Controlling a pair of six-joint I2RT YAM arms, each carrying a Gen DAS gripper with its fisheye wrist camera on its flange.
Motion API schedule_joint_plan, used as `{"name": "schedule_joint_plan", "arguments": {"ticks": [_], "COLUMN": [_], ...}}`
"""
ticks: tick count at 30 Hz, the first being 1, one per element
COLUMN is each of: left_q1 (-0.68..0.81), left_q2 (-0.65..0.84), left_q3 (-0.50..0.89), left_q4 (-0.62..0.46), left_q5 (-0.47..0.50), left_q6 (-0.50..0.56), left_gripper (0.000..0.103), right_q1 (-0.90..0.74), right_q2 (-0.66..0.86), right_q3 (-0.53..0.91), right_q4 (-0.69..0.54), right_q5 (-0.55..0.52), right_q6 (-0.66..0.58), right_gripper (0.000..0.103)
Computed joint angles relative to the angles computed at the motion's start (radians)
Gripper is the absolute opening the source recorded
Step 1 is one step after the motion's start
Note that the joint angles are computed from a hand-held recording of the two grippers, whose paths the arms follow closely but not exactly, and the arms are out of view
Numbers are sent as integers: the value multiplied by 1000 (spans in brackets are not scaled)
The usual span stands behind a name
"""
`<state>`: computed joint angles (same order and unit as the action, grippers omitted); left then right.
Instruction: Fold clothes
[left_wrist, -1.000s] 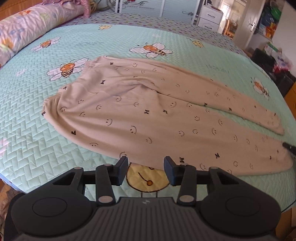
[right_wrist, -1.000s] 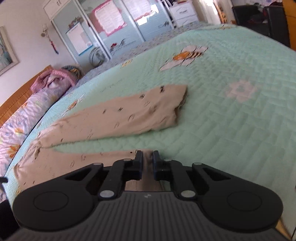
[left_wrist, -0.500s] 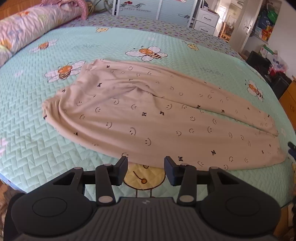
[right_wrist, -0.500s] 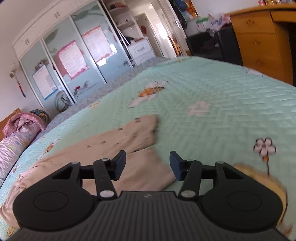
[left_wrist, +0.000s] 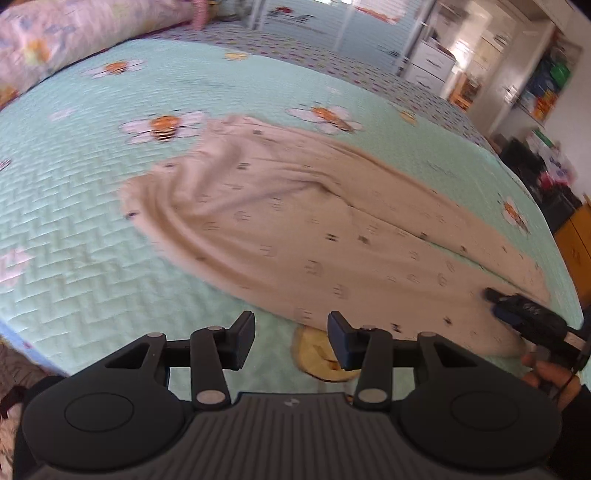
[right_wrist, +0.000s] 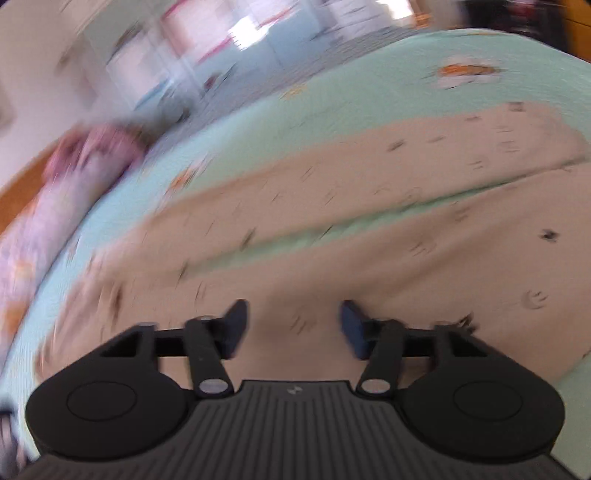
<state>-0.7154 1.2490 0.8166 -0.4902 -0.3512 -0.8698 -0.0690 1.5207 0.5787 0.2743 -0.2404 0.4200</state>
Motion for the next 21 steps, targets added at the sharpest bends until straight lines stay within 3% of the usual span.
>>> {"name": "schedule_joint_plan", "arguments": {"ticks": [3, 6, 8, 10, 13, 17, 21], "left_q1": [53, 50, 14, -9, -7, 63, 279], "left_q2": [-52, -29, 28, 63, 42, -12, 8], "left_q3": [-63, -89, -77, -72, -108, -174, -216], "left_q4": [32, 87, 115, 140, 178, 205, 283], "left_q5": [1, -31, -89, -109, -90, -57, 117], "left_q6": [20, 54, 85, 102, 117, 108, 60], "left_gripper": [47, 49, 54, 57, 58, 64, 64], "right_q1": [-12, -32, 18, 119, 298, 479, 577], "right_q2": [-180, -413, -507, -583, -632, -696, -630], "right_q3": [-102, -236, -281, -319, -344, -283, -216], "right_q4": [21, -10, -91, -155, -188, -291, -295], "right_q5": [133, 32, -8, 20, 102, 194, 224], "right_q6": [113, 143, 138, 175, 258, 250, 280], "right_gripper": [53, 67, 68, 68, 68, 69, 69]}}
